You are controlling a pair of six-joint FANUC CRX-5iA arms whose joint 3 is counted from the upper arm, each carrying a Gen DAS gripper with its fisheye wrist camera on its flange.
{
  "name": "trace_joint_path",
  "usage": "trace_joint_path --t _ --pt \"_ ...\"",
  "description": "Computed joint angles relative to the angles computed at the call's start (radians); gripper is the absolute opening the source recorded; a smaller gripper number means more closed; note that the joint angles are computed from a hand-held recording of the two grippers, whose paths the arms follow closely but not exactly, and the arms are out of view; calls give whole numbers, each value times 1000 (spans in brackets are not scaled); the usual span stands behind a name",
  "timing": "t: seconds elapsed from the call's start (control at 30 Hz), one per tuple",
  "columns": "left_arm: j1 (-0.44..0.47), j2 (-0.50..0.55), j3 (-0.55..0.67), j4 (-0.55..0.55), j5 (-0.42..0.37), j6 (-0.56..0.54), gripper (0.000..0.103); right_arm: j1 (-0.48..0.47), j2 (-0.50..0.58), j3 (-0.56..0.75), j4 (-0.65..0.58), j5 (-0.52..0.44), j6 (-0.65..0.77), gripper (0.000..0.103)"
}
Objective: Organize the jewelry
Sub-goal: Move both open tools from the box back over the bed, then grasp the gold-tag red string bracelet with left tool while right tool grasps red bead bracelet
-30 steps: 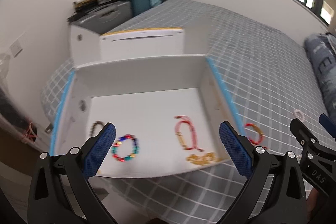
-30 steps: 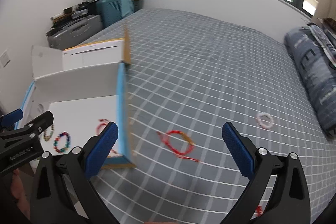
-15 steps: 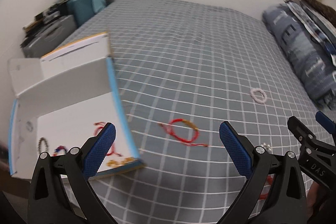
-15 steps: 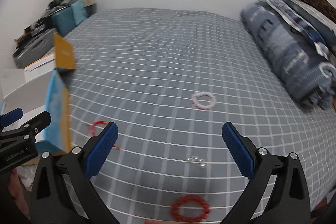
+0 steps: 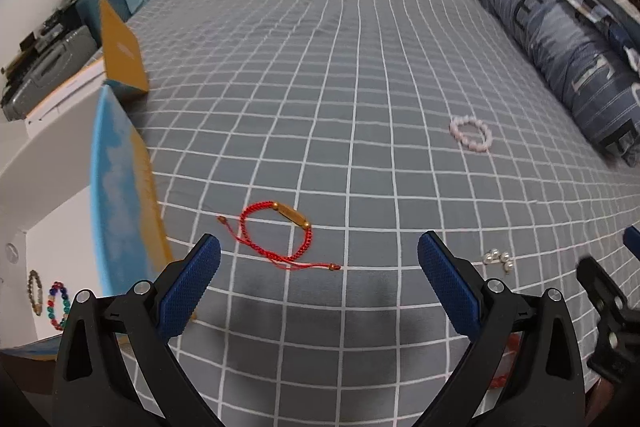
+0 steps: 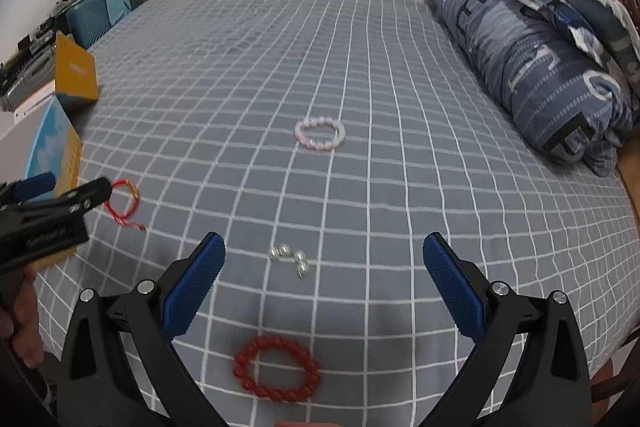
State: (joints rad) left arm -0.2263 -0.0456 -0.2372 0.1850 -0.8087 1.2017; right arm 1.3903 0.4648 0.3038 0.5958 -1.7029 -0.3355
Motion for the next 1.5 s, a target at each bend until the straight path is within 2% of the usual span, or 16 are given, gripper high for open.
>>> trace_joint_path --t 0.23,0.4,0.63,0.77,0.9,1.07,1.13,1.27,1.37,1.4,1.5 --pt "-28 86 46 -81 -12 75 97 23 -47 -84 -79 109 -15 95" --pt "-40 124 65 -131 10 128 97 40 -69 -132 -135 188 -19 95" --pt "-35 174 95 -177 18 176 97 48 -63 -168 -204 245 -10 95" --pt "-35 196 107 -198 19 197 97 37 -56 -177 -243 282 9 87" --pt "-21 219 112 -154 0 175 96 30 -46 -168 -261 289 26 77" --pt "0 245 117 -89 -30 130 77 22 -46 -169 -276 303 43 61" --pt "3 246 118 -79 -36 129 63 21 -49 -170 -280 307 50 54" --pt "7 248 128 -79 -53 134 46 22 -40 -147 -291 293 69 34" --pt "4 247 134 -92 -63 140 25 21 -28 -132 -295 288 86 21" --pt "2 244 135 -100 -69 143 10 20 -23 -124 -296 279 88 15" --pt "-7 233 127 -103 -65 141 8 19 -24 -123 -296 277 76 13"
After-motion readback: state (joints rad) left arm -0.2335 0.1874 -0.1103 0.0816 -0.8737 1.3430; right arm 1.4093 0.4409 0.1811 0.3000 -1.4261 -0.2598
